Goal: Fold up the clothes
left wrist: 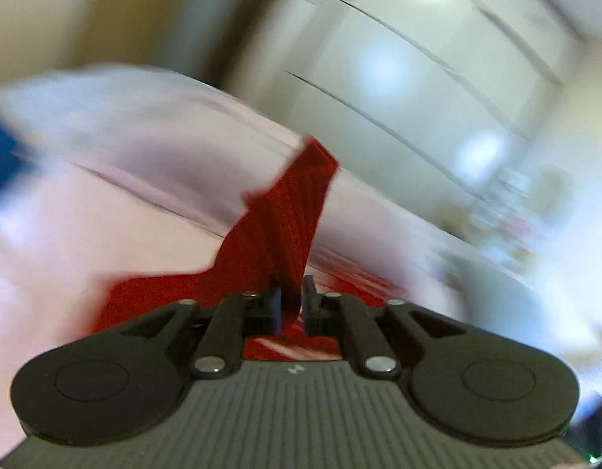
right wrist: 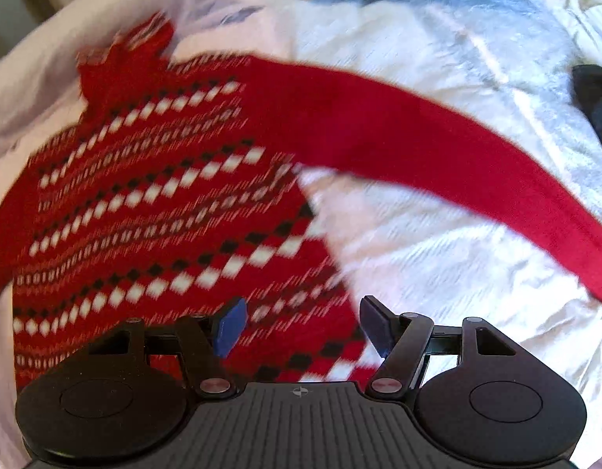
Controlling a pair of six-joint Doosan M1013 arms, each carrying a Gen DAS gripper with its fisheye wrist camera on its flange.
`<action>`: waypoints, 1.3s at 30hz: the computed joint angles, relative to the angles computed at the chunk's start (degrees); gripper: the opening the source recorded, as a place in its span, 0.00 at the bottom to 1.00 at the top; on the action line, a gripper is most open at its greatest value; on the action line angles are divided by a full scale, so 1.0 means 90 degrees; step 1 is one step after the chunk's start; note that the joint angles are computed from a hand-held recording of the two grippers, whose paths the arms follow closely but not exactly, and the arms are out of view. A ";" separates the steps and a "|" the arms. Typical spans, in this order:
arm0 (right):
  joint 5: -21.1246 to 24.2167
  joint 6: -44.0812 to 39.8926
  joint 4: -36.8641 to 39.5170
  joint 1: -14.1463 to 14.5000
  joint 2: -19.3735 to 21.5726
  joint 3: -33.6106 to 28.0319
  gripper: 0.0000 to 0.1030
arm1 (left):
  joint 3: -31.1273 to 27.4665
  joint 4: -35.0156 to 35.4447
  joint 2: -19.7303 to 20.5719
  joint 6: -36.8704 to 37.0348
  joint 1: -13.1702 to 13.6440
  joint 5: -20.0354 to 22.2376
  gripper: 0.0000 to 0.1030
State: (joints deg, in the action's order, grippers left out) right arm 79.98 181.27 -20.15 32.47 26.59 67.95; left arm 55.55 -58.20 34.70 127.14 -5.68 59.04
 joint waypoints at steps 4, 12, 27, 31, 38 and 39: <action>-0.0181 0.0428 -0.0276 -0.0081 -0.0200 0.0320 0.66 | 0.0417 0.0740 -0.0073 -0.0184 -0.0470 0.1191 0.23; -0.3167 0.2248 -0.0702 -0.0303 -0.0690 0.1482 0.65 | 0.0350 0.2836 0.0035 -0.0677 -0.0444 0.1219 0.20; -0.5605 0.4847 -0.2573 -0.0610 0.0179 0.1274 0.02 | -0.0394 0.3901 0.0494 -0.1630 -0.0051 0.0748 0.20; -0.4701 0.5443 -0.5295 -0.0397 -0.0019 0.1183 0.01 | -0.0253 0.4051 0.0435 -0.1411 -0.0165 0.0351 0.24; -0.2968 0.4008 -0.4122 -0.0489 -0.0292 0.1213 0.01 | -0.0231 0.4001 0.0551 -0.0858 -0.0383 0.0067 0.29; -0.2926 0.3912 -0.3763 -0.0554 -0.0325 0.1285 0.01 | -0.0213 0.3990 0.0564 -0.0726 -0.0417 0.0017 0.30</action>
State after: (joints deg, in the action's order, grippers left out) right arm 53.65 216.48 -54.01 27.49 23.66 79.52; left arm 53.63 -22.29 39.77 120.61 -9.43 59.20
